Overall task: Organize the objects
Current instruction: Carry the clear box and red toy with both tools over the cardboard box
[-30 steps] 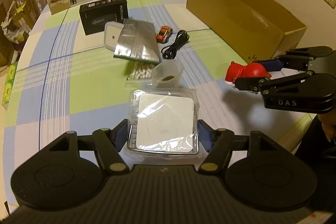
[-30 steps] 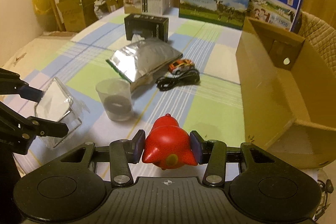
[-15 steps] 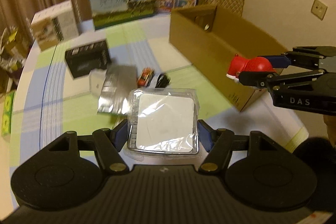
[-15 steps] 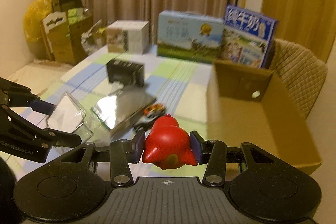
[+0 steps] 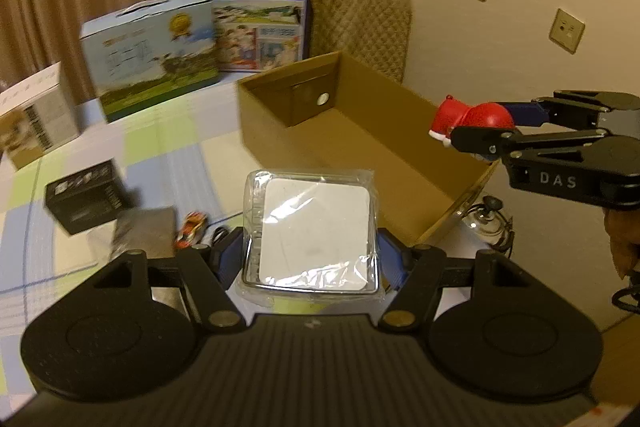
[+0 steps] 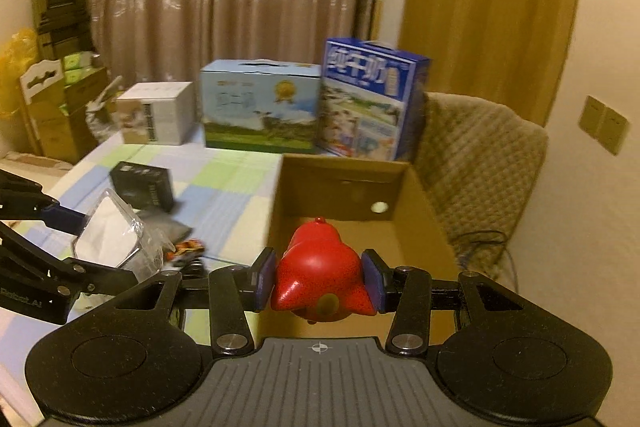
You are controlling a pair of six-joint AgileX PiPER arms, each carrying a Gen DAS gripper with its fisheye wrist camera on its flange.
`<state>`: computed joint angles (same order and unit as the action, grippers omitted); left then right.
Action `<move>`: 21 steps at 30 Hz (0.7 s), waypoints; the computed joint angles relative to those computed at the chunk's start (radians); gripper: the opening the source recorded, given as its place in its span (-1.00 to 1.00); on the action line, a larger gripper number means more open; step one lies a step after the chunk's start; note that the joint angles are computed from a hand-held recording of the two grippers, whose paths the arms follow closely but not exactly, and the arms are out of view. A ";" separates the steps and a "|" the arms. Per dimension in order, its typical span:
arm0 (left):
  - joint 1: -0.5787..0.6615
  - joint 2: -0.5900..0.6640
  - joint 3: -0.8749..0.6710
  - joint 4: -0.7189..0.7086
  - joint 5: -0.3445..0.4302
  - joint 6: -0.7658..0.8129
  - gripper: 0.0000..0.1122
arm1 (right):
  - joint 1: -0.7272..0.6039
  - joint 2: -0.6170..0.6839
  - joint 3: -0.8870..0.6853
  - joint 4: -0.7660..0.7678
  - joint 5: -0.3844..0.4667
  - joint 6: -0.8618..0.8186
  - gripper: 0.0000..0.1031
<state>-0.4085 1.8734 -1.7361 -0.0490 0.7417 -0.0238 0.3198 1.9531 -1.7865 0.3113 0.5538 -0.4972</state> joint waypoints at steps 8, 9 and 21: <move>-0.058 0.186 -0.284 0.000 0.100 -0.020 0.14 | -0.079 0.061 -0.085 0.019 0.045 -0.012 -0.17; -0.063 0.213 -0.328 0.000 0.118 -0.023 0.14 | -0.086 0.069 -0.094 0.022 0.049 -0.013 -0.17; -0.094 0.531 -0.851 -0.005 0.362 -0.026 0.14 | -0.133 0.191 -0.215 0.045 0.102 -0.011 -0.17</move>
<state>-0.5028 2.4045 -2.5876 -0.0541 1.1033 -0.0499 0.1867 2.1439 -2.0011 0.3564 0.6555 -0.5083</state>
